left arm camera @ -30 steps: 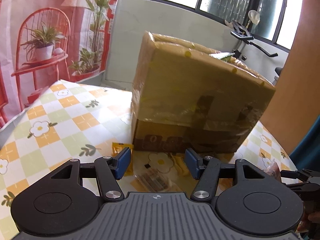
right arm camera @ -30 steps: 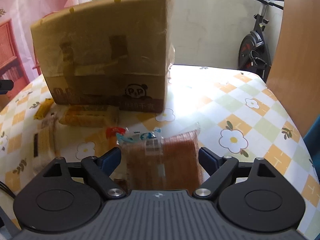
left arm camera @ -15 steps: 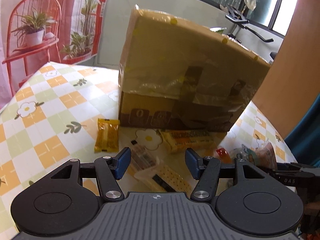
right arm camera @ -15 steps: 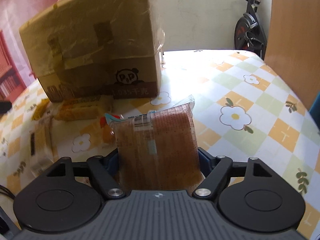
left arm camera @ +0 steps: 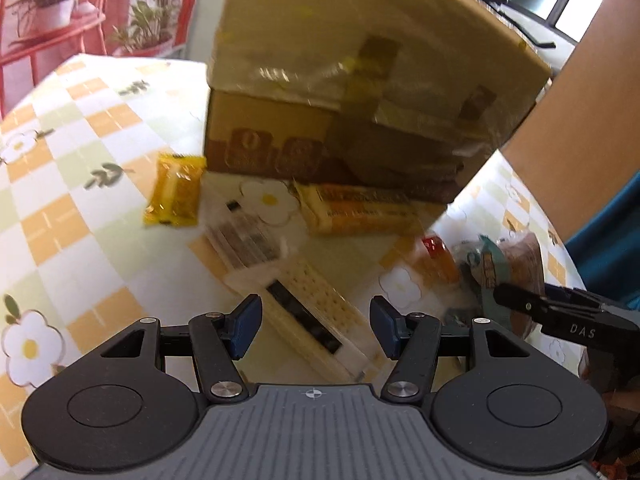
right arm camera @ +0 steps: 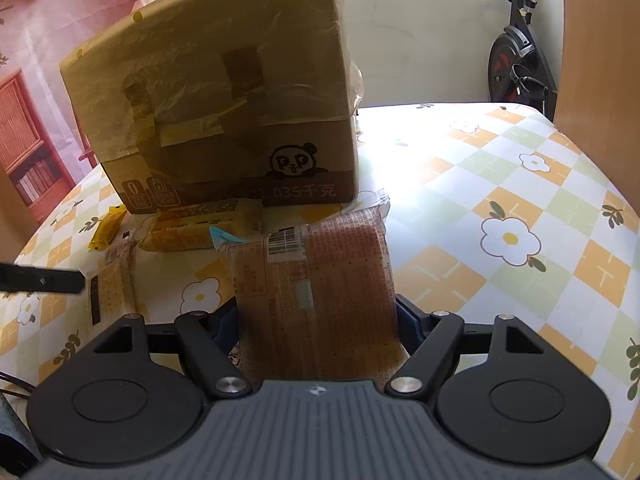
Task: Organize snacks
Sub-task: 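Close the right tool on the orange bread packet while the left tool lowers to the cracker pack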
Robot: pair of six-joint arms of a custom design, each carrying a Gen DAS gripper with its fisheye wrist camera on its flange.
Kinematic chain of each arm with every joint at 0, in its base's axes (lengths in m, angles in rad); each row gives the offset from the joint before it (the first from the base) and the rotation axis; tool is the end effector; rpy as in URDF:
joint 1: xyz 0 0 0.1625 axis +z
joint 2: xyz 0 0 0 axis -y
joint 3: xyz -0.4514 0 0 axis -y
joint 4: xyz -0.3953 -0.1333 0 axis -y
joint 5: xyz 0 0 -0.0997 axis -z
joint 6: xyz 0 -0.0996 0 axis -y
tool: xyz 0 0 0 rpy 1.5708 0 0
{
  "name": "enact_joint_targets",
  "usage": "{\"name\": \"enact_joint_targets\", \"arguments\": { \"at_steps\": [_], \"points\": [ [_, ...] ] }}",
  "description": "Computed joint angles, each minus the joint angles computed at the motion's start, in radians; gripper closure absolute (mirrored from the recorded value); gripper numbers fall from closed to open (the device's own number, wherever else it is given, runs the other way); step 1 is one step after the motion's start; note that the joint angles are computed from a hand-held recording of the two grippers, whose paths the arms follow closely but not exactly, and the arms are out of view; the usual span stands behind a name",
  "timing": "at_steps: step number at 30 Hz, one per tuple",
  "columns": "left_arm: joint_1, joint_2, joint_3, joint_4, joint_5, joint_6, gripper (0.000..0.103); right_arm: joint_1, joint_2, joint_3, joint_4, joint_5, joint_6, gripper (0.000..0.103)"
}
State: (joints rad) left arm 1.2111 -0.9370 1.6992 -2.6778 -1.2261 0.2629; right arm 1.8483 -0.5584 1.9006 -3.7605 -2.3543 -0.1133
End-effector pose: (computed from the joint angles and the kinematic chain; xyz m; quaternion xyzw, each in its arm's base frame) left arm -0.0826 -0.6941 0.1987 0.2693 0.9329 -0.1770 0.1606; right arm 0.2226 -0.5514 0.0447 0.0096 -0.8569 0.4073 0.3157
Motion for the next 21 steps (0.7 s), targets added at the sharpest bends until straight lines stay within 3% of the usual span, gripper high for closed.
{"name": "enact_joint_targets", "arguments": {
  "at_steps": [7,21],
  "points": [
    [-0.009,0.033,-0.004,-0.002,0.047,0.004,0.041,-0.002,-0.002,0.003,-0.001,0.006,0.001,0.027],
    [-0.013,0.067,-0.026,0.002,0.063,-0.003,0.041,-0.004,-0.001,0.006,-0.012,0.017,0.004,0.027]
  ]
}}
